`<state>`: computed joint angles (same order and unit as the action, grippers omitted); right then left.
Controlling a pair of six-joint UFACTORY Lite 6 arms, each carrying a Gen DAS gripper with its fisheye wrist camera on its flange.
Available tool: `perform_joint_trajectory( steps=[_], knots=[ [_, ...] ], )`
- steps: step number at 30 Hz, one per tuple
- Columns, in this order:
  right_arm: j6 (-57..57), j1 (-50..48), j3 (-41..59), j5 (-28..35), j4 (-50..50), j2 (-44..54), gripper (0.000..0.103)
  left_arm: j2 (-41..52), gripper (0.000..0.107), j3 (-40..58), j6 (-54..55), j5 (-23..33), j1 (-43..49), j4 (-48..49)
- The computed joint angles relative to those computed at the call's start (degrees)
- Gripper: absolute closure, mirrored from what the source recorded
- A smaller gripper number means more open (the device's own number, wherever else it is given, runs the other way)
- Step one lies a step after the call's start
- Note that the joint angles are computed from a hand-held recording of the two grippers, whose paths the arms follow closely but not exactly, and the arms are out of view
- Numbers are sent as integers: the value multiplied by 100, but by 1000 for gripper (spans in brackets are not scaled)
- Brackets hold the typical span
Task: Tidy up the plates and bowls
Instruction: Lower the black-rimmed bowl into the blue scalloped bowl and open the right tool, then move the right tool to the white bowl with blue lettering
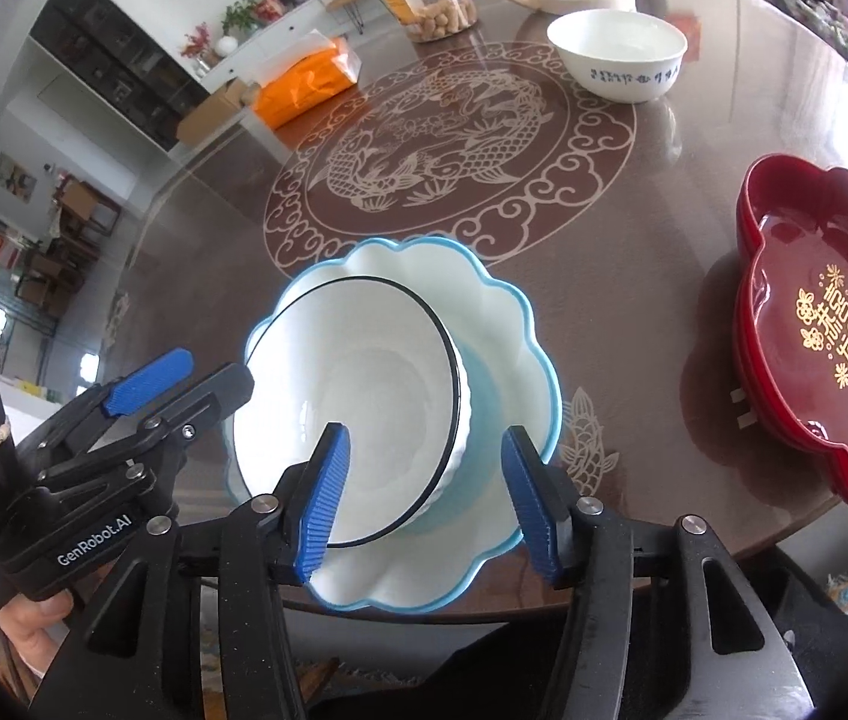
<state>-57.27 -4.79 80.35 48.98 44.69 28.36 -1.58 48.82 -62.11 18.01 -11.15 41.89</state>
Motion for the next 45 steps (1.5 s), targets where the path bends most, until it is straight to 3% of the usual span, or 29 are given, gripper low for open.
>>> perform_joint_trajectory(
  steps=[6, 9, 14, 20, 45],
  knots=[
    [-1566, -431, -2018, -1337, 1540, -2001, 31, -426, 19, -88, -971, 791, -501, 756],
    [-2264, -644, -2680, -1684, 2259, -2571, 31, -559, 19, -166, -1177, 964, -653, 838],
    [-2787, -703, -3059, -2109, 2472, -2987, 31, -684, 19, -239, -1548, 1312, -962, 1038],
    [-3278, -756, -3347, -2236, 2967, -3331, 29, -778, 19, -246, -1823, 1644, -1226, 1316],
    [-4022, -755, -3663, -2470, 3690, -3675, 29, -675, 19, -215, -2098, 1780, -1298, 1600]
  ],
)
